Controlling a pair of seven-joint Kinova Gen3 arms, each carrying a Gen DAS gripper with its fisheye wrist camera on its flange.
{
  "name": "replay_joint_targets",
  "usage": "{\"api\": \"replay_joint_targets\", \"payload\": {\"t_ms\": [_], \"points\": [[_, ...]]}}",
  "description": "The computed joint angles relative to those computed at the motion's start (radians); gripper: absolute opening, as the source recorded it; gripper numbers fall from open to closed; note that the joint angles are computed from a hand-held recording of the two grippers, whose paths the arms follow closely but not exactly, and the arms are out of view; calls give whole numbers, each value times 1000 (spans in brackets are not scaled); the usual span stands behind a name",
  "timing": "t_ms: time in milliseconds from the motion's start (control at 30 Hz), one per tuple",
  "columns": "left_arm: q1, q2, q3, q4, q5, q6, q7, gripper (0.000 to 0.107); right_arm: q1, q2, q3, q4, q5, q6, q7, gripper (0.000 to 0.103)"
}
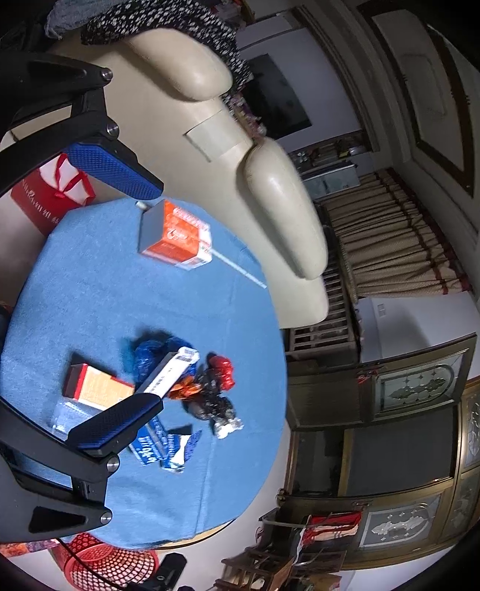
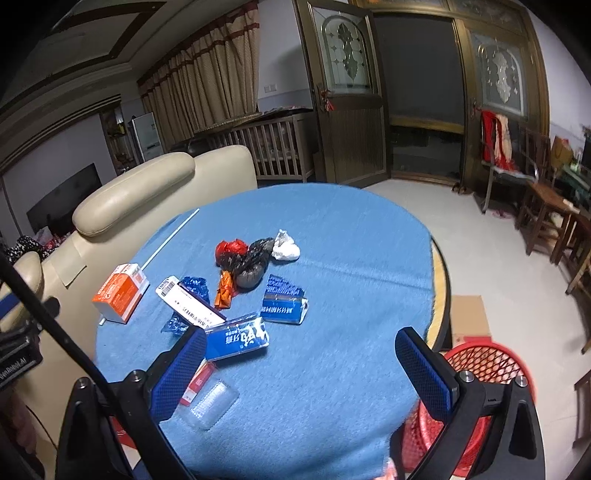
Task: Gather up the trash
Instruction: 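Move the right tool toward the blue toothpaste box on the table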
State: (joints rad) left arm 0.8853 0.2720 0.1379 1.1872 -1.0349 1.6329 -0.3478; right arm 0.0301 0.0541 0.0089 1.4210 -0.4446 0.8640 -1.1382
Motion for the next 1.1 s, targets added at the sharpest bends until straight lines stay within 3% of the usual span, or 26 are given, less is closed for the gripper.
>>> {"api": "replay_joint_targets", "payload": {"t_ms": [133, 267, 433, 767, 1100], "points": [[-62, -33, 11, 73, 111, -93, 6, 103, 37, 53, 7, -38, -90, 75, 31, 101], [-109, -49, 24, 122, 182, -165, 6, 103, 91, 145, -12, -112, -186, 203, 29, 86], [-119, -37, 28, 115, 198, -164, -5, 103, 134, 248, -55, -200, -247, 345, -33, 79], [-58, -13, 19, 77, 109, -76, -6, 103, 119, 215, -62, -229, -170, 381, -95, 79], [-60, -17, 16, 89, 106, -79, 2, 103, 103, 208, -67, -218, -170, 368, -85, 79]]}}
